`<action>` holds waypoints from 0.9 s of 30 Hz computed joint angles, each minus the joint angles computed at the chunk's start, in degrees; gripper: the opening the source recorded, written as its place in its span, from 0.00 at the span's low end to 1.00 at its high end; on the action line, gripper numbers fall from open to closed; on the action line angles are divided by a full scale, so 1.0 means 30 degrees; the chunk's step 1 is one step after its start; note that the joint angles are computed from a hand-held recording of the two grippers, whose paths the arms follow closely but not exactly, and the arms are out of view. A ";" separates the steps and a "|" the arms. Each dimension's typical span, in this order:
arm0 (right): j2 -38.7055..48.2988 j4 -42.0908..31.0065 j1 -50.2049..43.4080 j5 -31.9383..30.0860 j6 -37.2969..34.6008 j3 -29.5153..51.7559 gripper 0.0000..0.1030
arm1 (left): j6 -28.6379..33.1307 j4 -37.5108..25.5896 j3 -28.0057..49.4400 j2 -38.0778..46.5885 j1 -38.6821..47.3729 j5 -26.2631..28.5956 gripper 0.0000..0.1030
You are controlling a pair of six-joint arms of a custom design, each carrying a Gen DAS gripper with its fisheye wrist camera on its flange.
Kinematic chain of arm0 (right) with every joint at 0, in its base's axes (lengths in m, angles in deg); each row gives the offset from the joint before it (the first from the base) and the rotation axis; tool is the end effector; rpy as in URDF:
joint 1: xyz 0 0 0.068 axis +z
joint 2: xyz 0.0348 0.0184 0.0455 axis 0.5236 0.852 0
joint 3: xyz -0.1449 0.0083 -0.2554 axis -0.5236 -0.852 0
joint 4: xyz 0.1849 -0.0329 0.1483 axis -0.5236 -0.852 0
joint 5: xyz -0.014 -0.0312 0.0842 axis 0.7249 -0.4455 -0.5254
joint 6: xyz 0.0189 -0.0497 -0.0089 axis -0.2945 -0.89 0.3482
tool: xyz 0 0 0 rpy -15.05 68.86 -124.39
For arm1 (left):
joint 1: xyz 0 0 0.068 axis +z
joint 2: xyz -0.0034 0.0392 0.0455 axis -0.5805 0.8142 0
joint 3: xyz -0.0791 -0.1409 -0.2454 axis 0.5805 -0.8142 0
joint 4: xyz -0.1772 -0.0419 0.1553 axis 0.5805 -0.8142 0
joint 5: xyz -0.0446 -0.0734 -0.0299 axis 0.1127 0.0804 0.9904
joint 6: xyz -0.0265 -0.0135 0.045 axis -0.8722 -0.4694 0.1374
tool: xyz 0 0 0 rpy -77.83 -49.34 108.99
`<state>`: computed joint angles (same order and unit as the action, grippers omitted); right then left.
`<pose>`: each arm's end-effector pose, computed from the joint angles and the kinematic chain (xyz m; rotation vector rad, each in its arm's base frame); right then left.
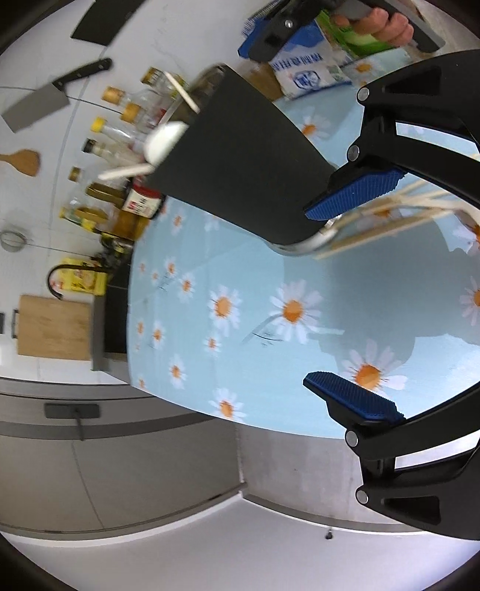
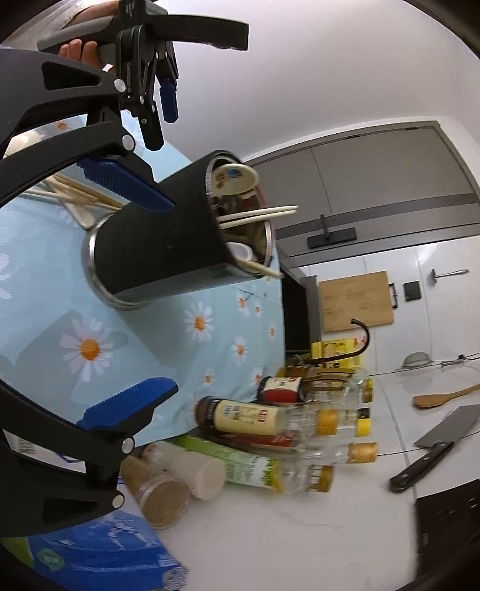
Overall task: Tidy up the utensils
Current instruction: 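Lower both tools beside the holder and grasp one chopstick with each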
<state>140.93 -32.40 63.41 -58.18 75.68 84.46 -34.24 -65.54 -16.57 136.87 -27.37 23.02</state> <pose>0.2340 0.1397 0.2730 -0.2474 2.1029 0.3402 0.2520 0.0260 0.2499 0.0611 2.3603 -0.2223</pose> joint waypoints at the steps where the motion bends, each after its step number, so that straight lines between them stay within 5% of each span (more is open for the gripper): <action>1: 0.0028 -0.0202 0.0050 0.0035 0.0093 -0.0036 0.88 | 0.0033 0.0027 -0.0136 0.0181 0.0113 0.0067 0.80; 27: 0.5174 -0.4363 0.3549 -0.1535 -0.0122 0.1122 0.88 | 0.1129 -0.0870 -0.1268 0.2153 -0.0479 -0.1145 0.80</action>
<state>156.46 -45.49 74.06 -62.79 75.31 87.83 -30.85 -68.15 -20.37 143.33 -28.80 19.58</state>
